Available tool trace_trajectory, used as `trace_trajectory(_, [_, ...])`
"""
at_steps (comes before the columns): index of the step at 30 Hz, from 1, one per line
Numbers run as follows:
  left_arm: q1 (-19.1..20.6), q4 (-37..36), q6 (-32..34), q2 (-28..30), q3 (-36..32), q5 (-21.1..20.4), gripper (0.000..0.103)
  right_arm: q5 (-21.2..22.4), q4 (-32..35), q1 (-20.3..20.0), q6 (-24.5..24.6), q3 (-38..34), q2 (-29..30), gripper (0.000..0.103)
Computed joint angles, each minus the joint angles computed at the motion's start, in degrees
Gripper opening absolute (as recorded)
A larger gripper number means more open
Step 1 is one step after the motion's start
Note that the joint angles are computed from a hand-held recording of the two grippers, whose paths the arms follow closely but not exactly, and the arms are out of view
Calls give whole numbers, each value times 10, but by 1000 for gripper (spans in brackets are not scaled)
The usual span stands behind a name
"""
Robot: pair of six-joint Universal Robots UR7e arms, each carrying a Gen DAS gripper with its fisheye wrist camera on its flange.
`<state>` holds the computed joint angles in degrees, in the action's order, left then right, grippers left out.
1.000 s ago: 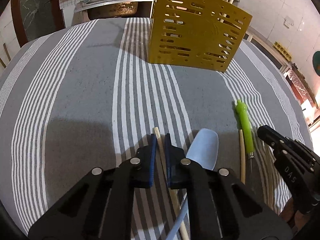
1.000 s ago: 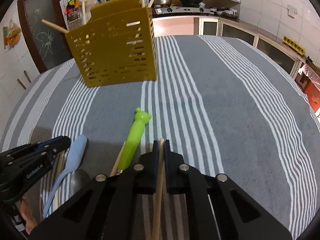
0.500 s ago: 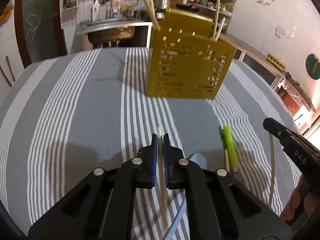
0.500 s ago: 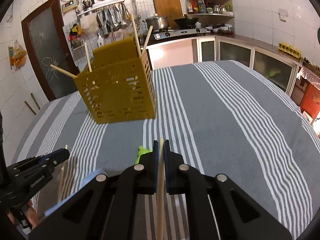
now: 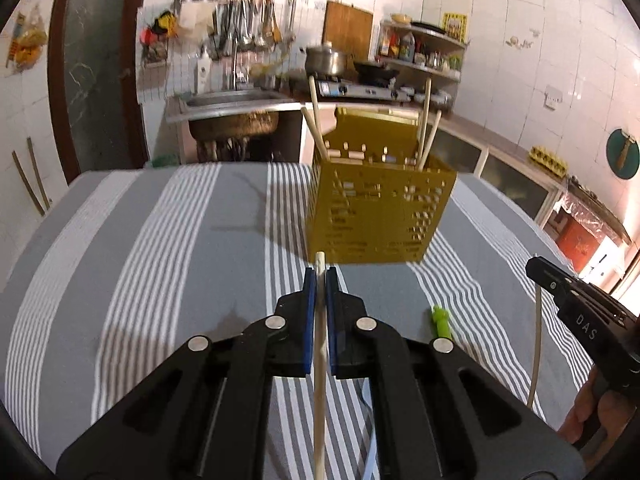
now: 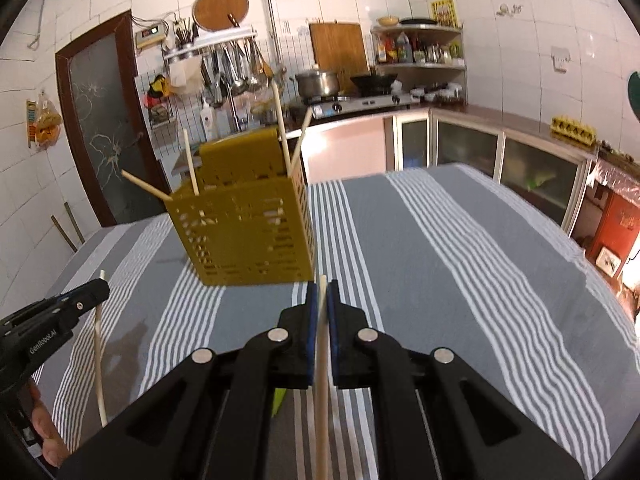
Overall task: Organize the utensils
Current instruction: 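Lift both held chopsticks up toward the basket, then carry both held chopsticks up over the olive-yellow basket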
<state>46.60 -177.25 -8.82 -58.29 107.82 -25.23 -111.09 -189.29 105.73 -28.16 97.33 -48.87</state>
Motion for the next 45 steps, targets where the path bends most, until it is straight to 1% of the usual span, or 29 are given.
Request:
trace_trajectory(9, [-23,-116,91,8,5,30,4,27,-54,10,-27,13,-11,5])
trace_trajectory(14, [-30,-148,107,12,6,42,4,49,-68,14,-44,15,-19,5])
trace_trajectory(18, [-37,-185,137,19,5,50,4,63,-71,17,-47,12,-23,5])
trace_trajectory(21, [-38,-214,158,24,3,47,4,66,-74,19,-50,11,-23,5])
trace_trajectory(32, [-41,-248,192,26,-8,36,4,70,-86,22,-60,0,-18,5])
trace_trajectory(36, [-39,-267,216,33,-21,32,4,70,-85,23,-63,-13,-10,5])
trace_trajectory(45, [-31,-281,262,50,-69,17,4,67,-73,28,-71,-56,14,5])
